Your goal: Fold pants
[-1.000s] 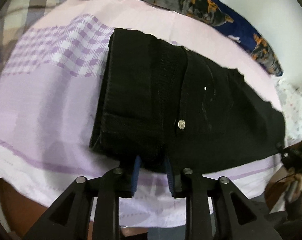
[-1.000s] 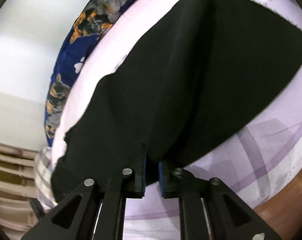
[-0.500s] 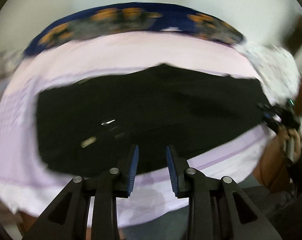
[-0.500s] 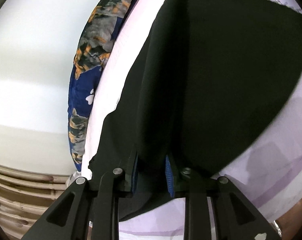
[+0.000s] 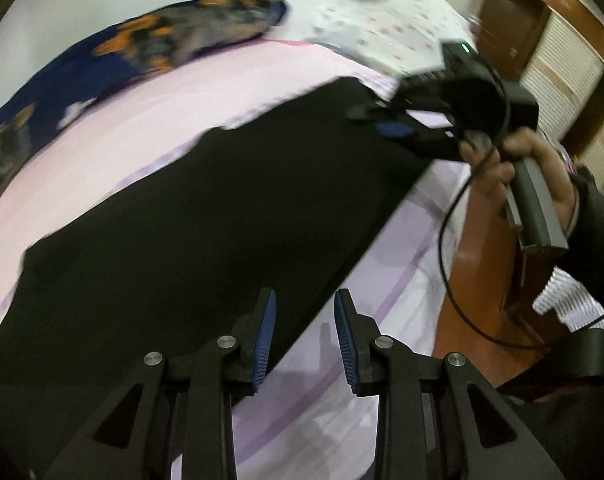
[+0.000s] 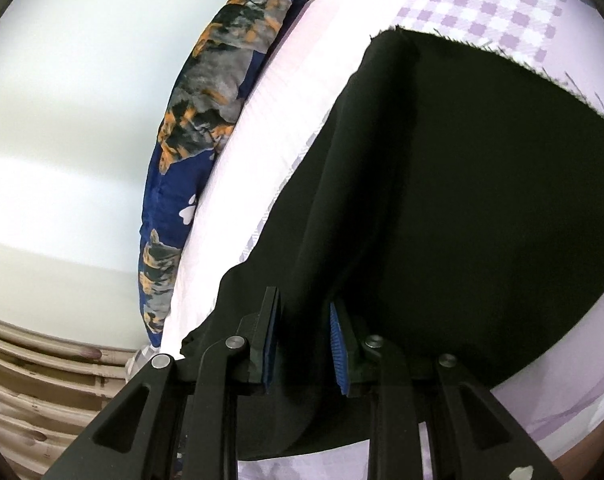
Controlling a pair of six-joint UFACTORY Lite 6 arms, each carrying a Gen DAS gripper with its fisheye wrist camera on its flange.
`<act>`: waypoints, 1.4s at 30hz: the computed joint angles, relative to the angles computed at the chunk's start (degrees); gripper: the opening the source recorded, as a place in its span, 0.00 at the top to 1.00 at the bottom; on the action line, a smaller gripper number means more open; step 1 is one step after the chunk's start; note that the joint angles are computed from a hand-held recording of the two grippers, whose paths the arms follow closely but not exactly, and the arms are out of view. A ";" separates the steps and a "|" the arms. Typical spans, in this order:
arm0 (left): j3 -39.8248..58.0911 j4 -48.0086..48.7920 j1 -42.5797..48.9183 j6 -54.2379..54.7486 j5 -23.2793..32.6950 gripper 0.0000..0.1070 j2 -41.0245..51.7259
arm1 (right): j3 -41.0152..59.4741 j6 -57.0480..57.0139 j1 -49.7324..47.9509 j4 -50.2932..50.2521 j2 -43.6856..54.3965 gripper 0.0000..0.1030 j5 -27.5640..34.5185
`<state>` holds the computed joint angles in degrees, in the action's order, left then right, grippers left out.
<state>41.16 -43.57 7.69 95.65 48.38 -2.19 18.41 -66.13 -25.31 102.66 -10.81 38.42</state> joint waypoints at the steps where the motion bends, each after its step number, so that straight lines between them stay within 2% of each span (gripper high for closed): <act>1: -0.87 -0.98 -1.75 0.05 -0.93 0.70 0.04 | 0.18 0.04 -0.62 -0.40 0.13 0.77 0.40; 7: -3.97 -6.62 -13.68 -0.23 -10.95 0.71 3.43 | 2.18 1.58 -3.01 -3.46 1.48 0.77 1.44; 9: -3.01 -7.64 -14.09 -1.19 -11.60 0.73 5.26 | 4.76 3.88 -3.37 -6.29 1.86 0.77 0.97; 12: 0.16 -8.68 -12.20 -2.27 -9.49 0.85 9.35 | 7.07 5.17 -3.05 -7.67 2.72 0.77 0.34; 15: 3.42 -8.77 -8.25 -4.02 -5.54 0.89 13.79 | 12.80 7.14 -2.52 -9.16 6.00 0.75 -0.53; 17: 5.21 -9.20 -6.66 -4.78 -3.32 0.89 16.20 | 16.51 6.38 -1.90 -8.51 8.27 0.71 -0.93; 22: 6.25 -10.41 -5.86 -4.47 -2.26 0.90 17.89 | 22.65 9.01 -0.90 -10.40 12.68 0.71 -4.07; 33: 7.61 -10.99 -3.13 -2.90 0.66 0.89 20.19 | 15.07 8.31 -10.95 -14.44 12.18 0.71 -3.53; 36: 7.31 -11.37 -3.21 -2.60 0.53 0.89 20.24 | 14.66 3.81 -12.57 -9.99 15.10 0.71 -2.29; 42: 6.73 -11.59 -3.72 -2.73 -0.18 0.89 19.49 | 19.33 0.98 -10.12 -6.03 19.45 0.72 -4.52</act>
<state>47.89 -55.16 3.97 92.92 48.20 17.30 37.74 -65.14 -35.43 96.63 8.64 33.90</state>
